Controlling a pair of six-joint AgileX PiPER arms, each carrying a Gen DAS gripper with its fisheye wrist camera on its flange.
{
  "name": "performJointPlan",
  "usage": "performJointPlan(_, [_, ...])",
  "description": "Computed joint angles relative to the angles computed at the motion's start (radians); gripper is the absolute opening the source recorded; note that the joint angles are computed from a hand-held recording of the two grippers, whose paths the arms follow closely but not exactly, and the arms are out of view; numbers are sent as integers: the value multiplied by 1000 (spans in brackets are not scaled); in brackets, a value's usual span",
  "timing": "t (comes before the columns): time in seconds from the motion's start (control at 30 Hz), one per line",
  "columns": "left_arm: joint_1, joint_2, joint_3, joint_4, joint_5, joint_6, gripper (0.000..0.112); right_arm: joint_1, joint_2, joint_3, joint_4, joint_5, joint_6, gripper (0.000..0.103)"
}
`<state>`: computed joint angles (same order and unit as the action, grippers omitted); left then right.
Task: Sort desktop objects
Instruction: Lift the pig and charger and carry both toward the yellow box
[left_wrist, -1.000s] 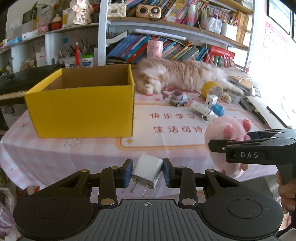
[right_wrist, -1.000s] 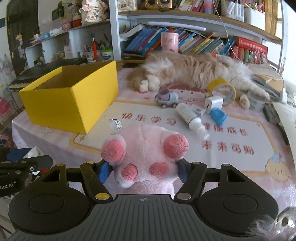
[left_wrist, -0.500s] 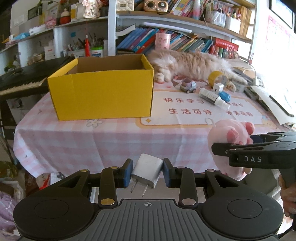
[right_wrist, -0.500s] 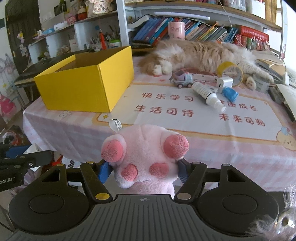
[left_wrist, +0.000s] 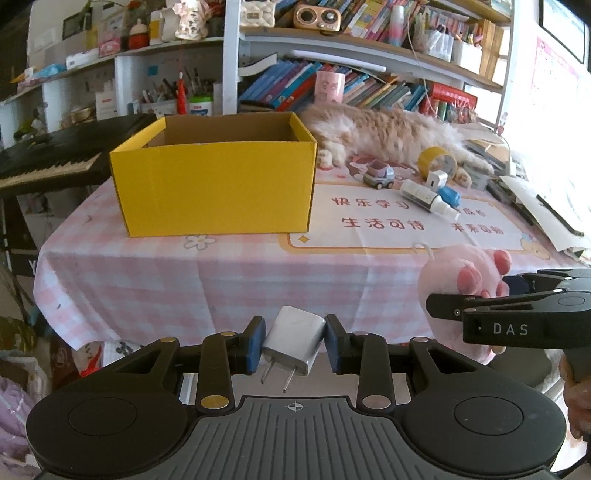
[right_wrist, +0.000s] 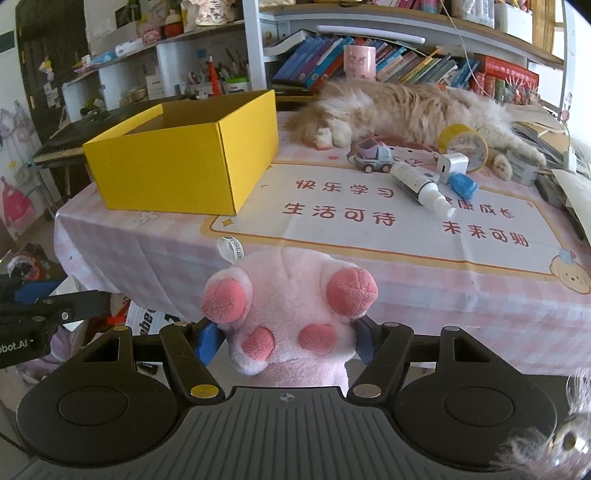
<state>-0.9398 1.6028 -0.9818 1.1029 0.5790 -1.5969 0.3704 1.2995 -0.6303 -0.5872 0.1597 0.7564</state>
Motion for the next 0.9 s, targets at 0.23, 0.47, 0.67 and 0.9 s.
performJointPlan(0.23, [-14, -23, 30, 16, 16, -44, 33, 13, 1, -12, 112, 13, -124, 66])
performJointPlan(0.47, [-8, -71, 89, 19, 44, -103, 33, 66, 28, -40, 123, 22, -142, 66])
performJointPlan(0.67, [3, -96, 123, 25, 49, -137, 33, 116, 55, -60, 115, 23, -155, 66])
performJointPlan(0.9, [8, -122, 153, 41, 46, -158, 33, 147, 81, -94, 134, 38, -188, 66])
